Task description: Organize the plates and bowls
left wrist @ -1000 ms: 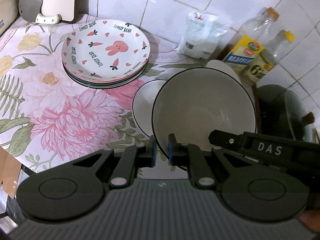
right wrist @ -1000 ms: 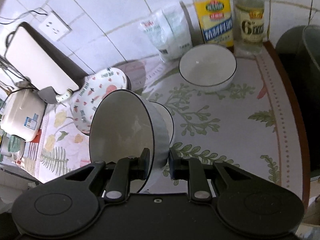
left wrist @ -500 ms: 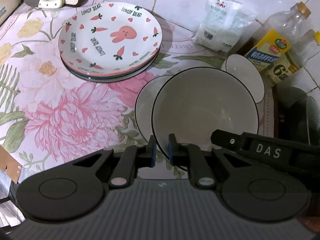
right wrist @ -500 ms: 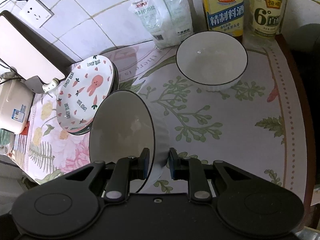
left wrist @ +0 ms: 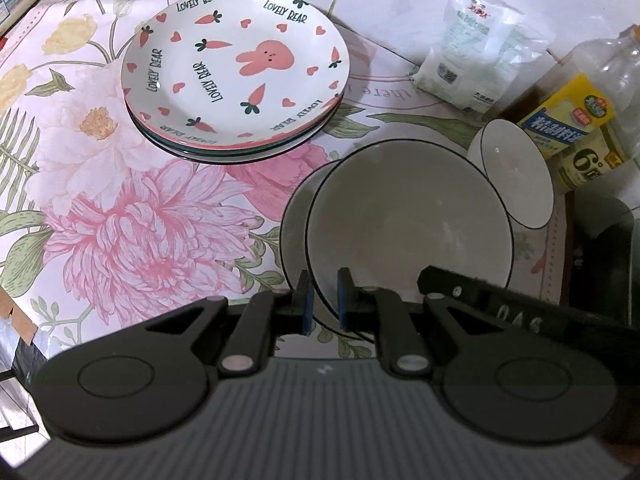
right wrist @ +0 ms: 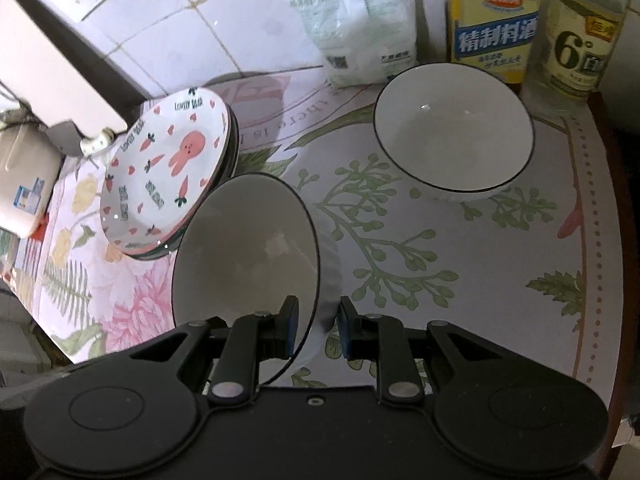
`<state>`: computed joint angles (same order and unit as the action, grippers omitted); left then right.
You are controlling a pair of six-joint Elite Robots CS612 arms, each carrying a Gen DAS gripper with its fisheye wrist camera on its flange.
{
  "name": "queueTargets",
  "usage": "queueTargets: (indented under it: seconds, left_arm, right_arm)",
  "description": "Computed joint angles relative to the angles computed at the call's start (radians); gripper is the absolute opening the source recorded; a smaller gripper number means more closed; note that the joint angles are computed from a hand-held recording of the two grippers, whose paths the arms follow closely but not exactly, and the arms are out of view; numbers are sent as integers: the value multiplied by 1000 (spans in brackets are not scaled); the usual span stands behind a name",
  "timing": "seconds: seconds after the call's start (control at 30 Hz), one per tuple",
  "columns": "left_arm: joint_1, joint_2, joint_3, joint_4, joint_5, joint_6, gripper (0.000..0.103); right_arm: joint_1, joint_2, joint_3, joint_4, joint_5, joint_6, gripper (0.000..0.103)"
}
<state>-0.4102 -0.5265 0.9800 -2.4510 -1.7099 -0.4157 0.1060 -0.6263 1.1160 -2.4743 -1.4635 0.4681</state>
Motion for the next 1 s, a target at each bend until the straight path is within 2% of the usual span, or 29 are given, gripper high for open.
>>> queueTargets:
  seconds: [0.17,0.27,0.37,0.4,0.47,0.63,0.7,0.77,1.0]
  left_arm:
    - [3,7,-16,18,-4,-11,10]
    - [4,8,-19,21,-12,-21,11]
    - [4,-3,-8,19,-4,-2,15]
    - [2,-8,-4,20,5,4,20]
    - [0,-20,6,30,23,31,26]
    - [-1,-59,44,21,21,97,28]
    - [-3,-77,58,26,19,131,34]
    - [-4,-97,76,23,17,163,40]
    - [-10,-149,118,14,-3,253,45]
  right_arm:
    - [11,10,-16,6,-36,-82,28]
    - [12,12,-17,-8,-39,-126,34]
    - [11,1,0,-41,-45,-156,35]
    - [10,-5,9,-55,-48,-157,37]
    - [5,-22,35,-92,-32,-158,39]
    - [-10,-70,102,-162,6,-133,39]
    - [-13,-89,127,-184,14,-125,40]
    - [-16,-111,158,-214,16,-121,43]
    - [-27,-181,261,-338,-6,-142,60]
